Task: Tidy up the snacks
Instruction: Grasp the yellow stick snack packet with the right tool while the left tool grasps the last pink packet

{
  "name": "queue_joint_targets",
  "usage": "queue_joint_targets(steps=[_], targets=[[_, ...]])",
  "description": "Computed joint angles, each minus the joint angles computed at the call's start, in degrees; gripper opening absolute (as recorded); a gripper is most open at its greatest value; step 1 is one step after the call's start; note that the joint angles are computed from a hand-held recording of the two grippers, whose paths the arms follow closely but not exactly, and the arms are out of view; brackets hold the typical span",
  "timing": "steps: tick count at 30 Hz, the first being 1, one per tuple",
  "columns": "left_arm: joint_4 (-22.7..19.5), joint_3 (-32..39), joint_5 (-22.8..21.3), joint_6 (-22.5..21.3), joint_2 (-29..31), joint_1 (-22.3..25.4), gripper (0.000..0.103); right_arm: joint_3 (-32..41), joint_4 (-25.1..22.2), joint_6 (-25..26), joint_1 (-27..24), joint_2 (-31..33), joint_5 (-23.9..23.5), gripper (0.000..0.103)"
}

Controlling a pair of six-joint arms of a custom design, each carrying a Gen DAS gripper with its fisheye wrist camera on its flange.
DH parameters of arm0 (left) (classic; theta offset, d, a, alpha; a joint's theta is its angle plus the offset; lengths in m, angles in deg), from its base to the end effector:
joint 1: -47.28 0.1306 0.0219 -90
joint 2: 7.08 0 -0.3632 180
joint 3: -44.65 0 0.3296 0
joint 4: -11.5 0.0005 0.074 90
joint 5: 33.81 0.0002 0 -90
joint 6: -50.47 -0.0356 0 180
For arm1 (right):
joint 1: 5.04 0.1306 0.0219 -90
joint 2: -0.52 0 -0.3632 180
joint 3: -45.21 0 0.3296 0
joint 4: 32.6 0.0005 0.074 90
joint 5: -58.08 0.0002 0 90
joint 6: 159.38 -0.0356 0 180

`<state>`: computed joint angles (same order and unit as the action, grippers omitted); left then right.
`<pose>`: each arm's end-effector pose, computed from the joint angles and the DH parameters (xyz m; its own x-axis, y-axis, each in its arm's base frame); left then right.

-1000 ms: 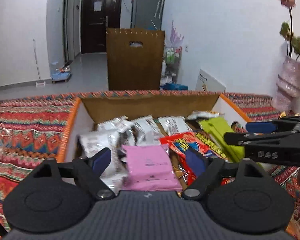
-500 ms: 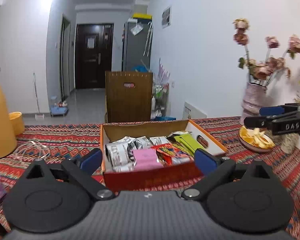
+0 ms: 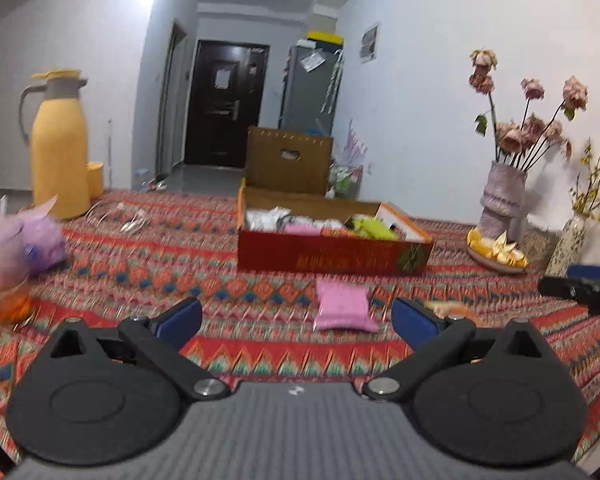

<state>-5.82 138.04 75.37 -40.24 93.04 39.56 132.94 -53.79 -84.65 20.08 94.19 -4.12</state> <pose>0.5050 -0.0808 0.4055 -0.3986 0.0658 -0.9148 0.4291 0.8949 -0.1226 0.4299 0.1827 0.4107 -0.3982 0.0706 -0.9146 0.1090 0.9936 0.0292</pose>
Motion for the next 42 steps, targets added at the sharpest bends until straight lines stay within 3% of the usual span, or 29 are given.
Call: queue_joint_targets(steps=[5, 12, 25, 35, 42], targets=[[-0.88, -4.53, -0.67, -0.58, -2.62, 0.19, 0.103, -6.78, -1.14, -7.16, 3.21, -2.82, 3.5, 0.099], [-1.55, -7.92, -1.01, -2.33, -4.28, -1.31, 0.103, -10.75, -3.87, -10.98, 5.53, -4.13, 6.91, 0.099], [-3.27, -5.31, -2.17, -3.5, -0.8, -2.83, 0.103, -9.44, -5.34, -13.4, 3.08, -0.55, 4.12, 0.099], [-6.5, 2.77, -0.8, -4.55, 6.37, -4.33, 0.103, -5.37, -5.9, -11.81, 0.89, 3.61, 1.94, 0.099], [-12.87, 21.3, -1.37, -5.26, 19.27, -7.25, 0.102, 0.54, -4.62, -7.19, -3.09, 9.06, -2.56, 0.099]])
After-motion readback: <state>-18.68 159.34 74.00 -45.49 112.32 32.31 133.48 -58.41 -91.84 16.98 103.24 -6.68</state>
